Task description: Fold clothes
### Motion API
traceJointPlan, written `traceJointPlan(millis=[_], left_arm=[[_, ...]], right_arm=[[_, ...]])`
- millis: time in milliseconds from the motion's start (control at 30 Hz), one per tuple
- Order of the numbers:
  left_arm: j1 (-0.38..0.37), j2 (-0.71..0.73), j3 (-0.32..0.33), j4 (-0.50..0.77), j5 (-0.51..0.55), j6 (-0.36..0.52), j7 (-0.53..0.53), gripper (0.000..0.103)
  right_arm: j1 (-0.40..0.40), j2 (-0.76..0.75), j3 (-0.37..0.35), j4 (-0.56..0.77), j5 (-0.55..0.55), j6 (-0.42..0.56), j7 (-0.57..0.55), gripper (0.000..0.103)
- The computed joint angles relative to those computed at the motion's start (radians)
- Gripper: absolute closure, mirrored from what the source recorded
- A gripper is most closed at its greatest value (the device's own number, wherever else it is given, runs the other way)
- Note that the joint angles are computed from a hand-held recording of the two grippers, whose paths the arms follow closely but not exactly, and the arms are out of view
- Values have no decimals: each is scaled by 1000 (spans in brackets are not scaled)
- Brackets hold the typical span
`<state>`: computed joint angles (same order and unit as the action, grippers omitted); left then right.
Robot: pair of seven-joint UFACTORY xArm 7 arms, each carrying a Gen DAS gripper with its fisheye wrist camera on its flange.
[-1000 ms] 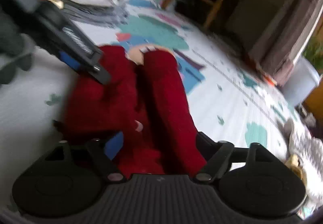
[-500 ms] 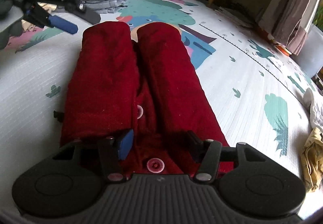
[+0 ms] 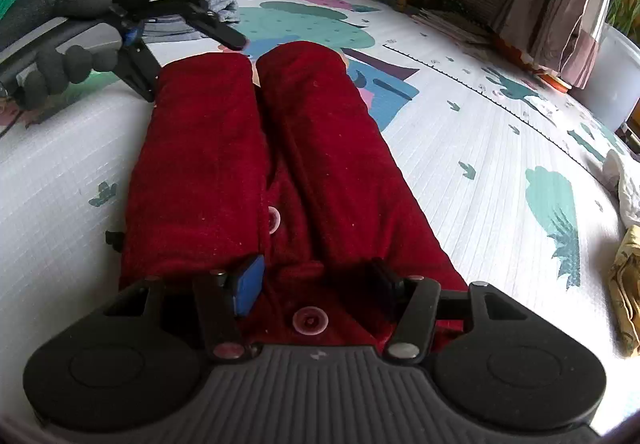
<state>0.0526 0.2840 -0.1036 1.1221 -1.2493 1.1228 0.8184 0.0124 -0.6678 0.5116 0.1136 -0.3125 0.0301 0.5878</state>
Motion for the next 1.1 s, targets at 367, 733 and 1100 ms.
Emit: traceJointPlan(millis=[367,733,1100], left_arm=[[33,-53,38,-102,-81,106,4,23],[-46,70,-31,117,105,72,-64,22],[-114,-179,-44,-125,-19,-189,199,74]], right_arm=[[5,0,-20,-8,9,-8,-6,45],[-7,6,-10,-4,17,-11,-7,45],[-13,22,-16,3,13,-18,-20,45]])
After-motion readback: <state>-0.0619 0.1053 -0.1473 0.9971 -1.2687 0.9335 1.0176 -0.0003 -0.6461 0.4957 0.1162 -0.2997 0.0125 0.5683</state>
